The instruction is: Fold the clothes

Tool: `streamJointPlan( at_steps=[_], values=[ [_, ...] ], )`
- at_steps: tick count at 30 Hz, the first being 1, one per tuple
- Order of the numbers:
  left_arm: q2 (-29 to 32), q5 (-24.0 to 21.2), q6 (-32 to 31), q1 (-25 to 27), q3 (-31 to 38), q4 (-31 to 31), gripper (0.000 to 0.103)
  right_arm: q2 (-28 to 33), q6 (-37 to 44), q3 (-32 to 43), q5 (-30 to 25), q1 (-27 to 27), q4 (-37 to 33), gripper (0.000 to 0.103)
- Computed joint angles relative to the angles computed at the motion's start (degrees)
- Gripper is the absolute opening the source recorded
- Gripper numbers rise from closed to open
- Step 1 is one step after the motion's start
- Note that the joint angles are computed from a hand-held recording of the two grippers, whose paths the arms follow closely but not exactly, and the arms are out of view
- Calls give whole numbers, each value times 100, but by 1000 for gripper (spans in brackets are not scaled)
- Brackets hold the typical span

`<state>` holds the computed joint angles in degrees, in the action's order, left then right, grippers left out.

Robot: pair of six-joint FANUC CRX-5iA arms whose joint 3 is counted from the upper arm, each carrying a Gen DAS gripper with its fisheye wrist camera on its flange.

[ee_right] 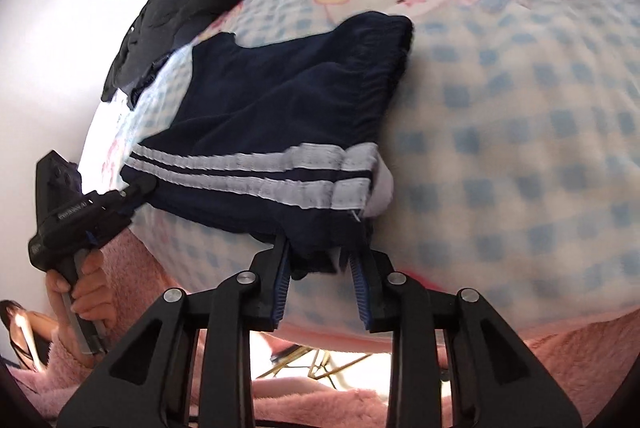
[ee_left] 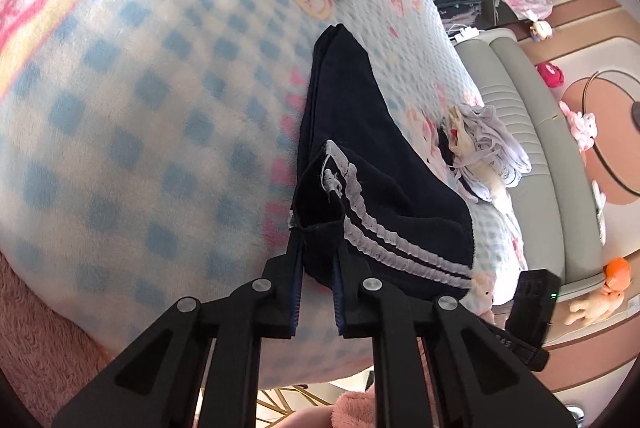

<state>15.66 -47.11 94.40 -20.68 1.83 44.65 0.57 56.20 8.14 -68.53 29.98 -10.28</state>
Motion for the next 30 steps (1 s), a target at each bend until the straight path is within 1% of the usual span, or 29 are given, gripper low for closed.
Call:
streamJointPlan(
  at_steps=[4, 7, 8, 11, 13, 14, 15, 16, 18, 20, 22, 23, 24, 26, 27, 30],
  values=[
    [-18, 13, 228, 12, -65, -111, 12, -21, -149, -147, -161, -25, 119, 28],
    [-79, 102, 271, 4, -185, -73, 12, -28, -336, -202, -280, 175, 616, 27],
    [-97, 131, 175, 9, -269, 69, 12, -41, -345, -210, -303, 202, 705, 27],
    [-39, -6, -389, 28, -467, 753, 14, -154, -325, -235, -215, 55, 499, 29],
    [-62, 6, -540, 1, -513, 856, 24, -257, -314, -270, -101, -51, 346, 30],
    [-84, 23, -654, -9, -540, 939, 35, -323, -295, -294, -22, -112, 253, 30],
    [-108, 43, -784, -19, -573, 1039, 39, -382, -195, -275, 43, -214, 51, 31],
    [-133, 23, -820, -7, -507, 948, 40, -433, -46, -232, 93, -345, -219, 36],
    [-178, -41, -852, 26, -320, 674, 42, -534, 167, -177, 219, -499, -509, 40],
    [-217, -53, -914, 49, -144, 465, 43, -701, 42, -259, 430, -398, -126, 41],
    [-230, 51, -1010, 50, -16, 398, 43, -888, -475, -539, 832, -121, 708, 41],
    [-205, 134, -1016, 41, 36, 381, 43, -949, -675, -655, 1028, -55, 953, 41],
    [-140, 214, -981, 23, 115, 348, 43, -954, -730, -673, 1158, -96, 897, 41],
    [56, 155, -776, 9, 341, 177, 43, -776, -393, -489, 1215, -375, 74, 41],
    [194, 25, -518, 5, 545, -71, 43, -635, -355, -411, 1143, -393, -94, 41],
    [655, -983, 680, -53, 1584, -1543, 42, -255, -369, -249, 733, -321, -140, 41]
  ],
)
